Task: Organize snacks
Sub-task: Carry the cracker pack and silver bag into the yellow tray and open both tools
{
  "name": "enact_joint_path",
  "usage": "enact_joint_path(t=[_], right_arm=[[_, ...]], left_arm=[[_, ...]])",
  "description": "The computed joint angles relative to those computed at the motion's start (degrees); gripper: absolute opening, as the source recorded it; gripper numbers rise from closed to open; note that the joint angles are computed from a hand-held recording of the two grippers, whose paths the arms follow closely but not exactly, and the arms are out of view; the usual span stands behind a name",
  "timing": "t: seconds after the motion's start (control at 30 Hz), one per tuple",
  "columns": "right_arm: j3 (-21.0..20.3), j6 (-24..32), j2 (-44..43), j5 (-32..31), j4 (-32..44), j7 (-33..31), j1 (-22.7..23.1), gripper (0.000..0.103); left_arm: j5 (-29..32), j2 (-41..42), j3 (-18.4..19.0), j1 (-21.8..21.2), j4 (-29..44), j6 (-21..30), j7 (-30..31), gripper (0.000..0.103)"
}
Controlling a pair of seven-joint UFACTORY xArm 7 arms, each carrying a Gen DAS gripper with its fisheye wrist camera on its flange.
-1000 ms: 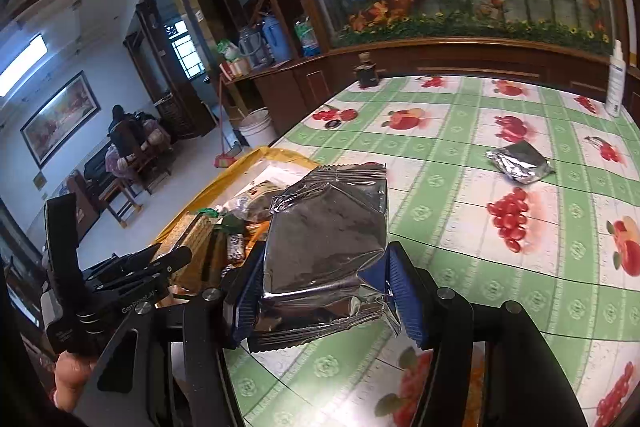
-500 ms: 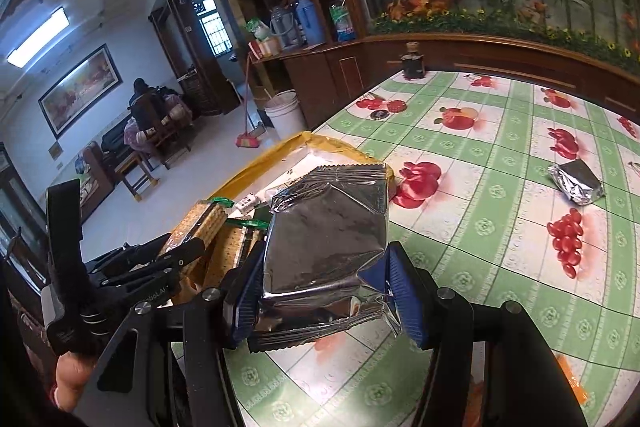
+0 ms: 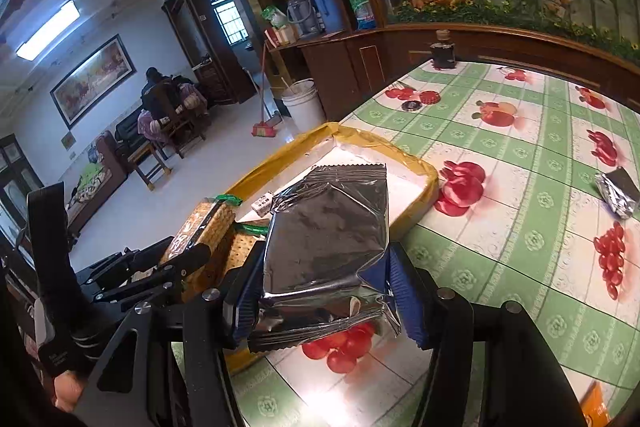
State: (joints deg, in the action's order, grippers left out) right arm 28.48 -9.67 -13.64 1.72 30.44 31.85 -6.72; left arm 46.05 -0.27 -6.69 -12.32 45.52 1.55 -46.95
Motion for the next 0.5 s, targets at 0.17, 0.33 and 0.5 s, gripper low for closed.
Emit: enact_joint_path(t=[0.17, 0.33, 0.5], right_arm=[[5.5, -0.3, 3.6, 0.1, 3.3, -1.4, -5.5, 0.06], [16.9, 0.2, 5.8, -0.2, 6.0, -2.1, -16.6, 0.06], [28.8, -0.1, 8.1, -1.1, 8.2, -2.3, -29.1, 0.06]], left_arm=[[0.3, 0.1, 0.2, 0.2, 0.2, 0.4, -0.1, 0.045], [0.1, 0.5, 0.5, 0.1, 0.6, 0.8, 0.1, 0.045], [-2.8, 1.5, 0.9, -0.5, 1.1, 1.3, 3.0, 0.045]])
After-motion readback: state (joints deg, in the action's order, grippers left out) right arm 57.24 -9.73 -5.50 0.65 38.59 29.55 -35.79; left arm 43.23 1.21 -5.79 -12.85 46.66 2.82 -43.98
